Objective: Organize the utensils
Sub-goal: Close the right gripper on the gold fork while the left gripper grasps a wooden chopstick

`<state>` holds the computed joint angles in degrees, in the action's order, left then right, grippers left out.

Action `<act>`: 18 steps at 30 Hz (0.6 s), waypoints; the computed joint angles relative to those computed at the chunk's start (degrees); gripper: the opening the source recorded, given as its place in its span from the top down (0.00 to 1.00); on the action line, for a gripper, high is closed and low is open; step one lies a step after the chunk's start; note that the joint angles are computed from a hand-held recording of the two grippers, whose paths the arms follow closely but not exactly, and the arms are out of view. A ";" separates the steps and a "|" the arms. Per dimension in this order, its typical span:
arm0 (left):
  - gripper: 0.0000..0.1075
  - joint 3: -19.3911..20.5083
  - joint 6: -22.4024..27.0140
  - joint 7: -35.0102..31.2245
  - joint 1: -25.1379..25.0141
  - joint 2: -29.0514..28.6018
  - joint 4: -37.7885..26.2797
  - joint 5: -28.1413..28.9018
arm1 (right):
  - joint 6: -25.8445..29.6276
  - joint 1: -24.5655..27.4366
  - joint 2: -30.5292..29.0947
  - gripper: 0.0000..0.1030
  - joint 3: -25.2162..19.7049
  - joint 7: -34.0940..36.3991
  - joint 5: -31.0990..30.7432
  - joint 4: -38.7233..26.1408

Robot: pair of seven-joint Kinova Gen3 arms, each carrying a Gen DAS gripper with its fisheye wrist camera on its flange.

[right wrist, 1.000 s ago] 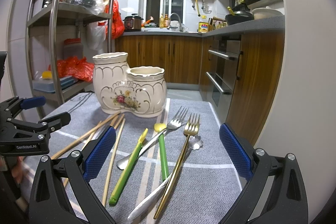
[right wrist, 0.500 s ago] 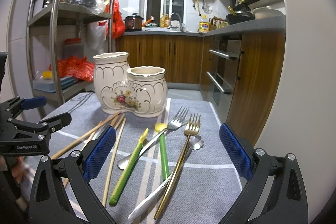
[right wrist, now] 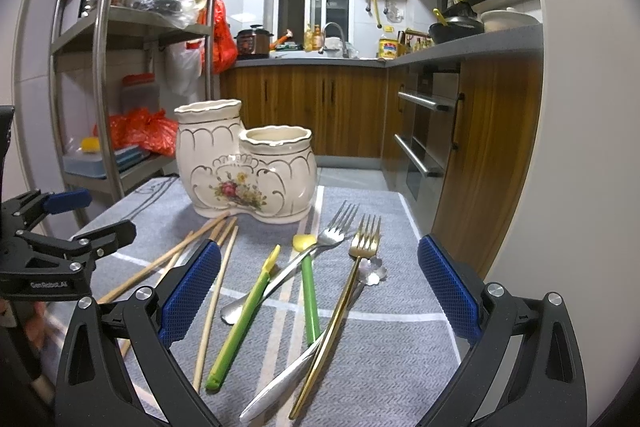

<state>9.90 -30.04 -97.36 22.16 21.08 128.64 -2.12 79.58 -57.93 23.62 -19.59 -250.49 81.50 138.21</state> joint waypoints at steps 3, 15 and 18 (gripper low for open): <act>0.09 -2.68 0.42 -4.06 3.66 -0.45 -0.58 5.01 | -0.61 0.72 0.84 0.05 0.37 -0.53 0.77 -0.02; 0.09 -2.76 8.48 -8.46 3.18 -0.78 -5.62 2.54 | -3.03 2.13 -0.75 0.05 1.12 3.94 -1.99 -1.81; 0.09 -1.42 11.68 -9.37 2.36 -0.22 -7.14 1.42 | -4.51 2.91 -1.54 0.05 1.30 5.39 -2.46 -2.04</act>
<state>8.48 -18.35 -106.74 24.52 20.86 121.49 -0.70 75.07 -55.03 22.09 -18.29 -245.11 79.04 136.17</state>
